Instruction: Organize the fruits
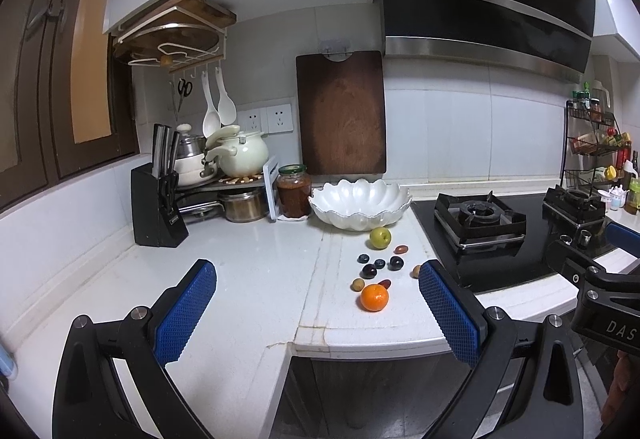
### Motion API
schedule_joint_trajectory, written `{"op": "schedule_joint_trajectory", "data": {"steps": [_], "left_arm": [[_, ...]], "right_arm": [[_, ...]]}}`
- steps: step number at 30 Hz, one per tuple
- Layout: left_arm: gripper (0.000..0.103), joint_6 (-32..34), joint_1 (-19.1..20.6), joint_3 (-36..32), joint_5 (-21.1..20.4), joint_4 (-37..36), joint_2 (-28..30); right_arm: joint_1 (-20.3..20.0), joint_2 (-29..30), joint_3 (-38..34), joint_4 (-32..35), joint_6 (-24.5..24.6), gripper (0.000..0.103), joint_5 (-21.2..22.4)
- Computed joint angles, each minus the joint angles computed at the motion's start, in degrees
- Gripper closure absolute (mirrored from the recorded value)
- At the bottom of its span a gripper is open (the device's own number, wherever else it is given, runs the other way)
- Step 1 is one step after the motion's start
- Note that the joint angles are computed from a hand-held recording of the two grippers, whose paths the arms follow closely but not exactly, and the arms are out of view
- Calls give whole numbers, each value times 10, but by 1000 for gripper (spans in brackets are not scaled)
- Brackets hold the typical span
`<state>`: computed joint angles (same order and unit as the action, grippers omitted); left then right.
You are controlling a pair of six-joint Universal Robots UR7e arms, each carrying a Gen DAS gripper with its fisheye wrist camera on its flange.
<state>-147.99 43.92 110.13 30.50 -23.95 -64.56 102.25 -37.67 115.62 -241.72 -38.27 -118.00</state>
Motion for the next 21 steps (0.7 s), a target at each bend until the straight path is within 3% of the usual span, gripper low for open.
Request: {"op": "schedule_joint_trajectory", "data": {"steps": [21], "left_arm": [[0, -1, -5, 3, -1, -3, 1]], "right_arm": [[-3, -2, 3, -8, -2, 1, 4]]}}
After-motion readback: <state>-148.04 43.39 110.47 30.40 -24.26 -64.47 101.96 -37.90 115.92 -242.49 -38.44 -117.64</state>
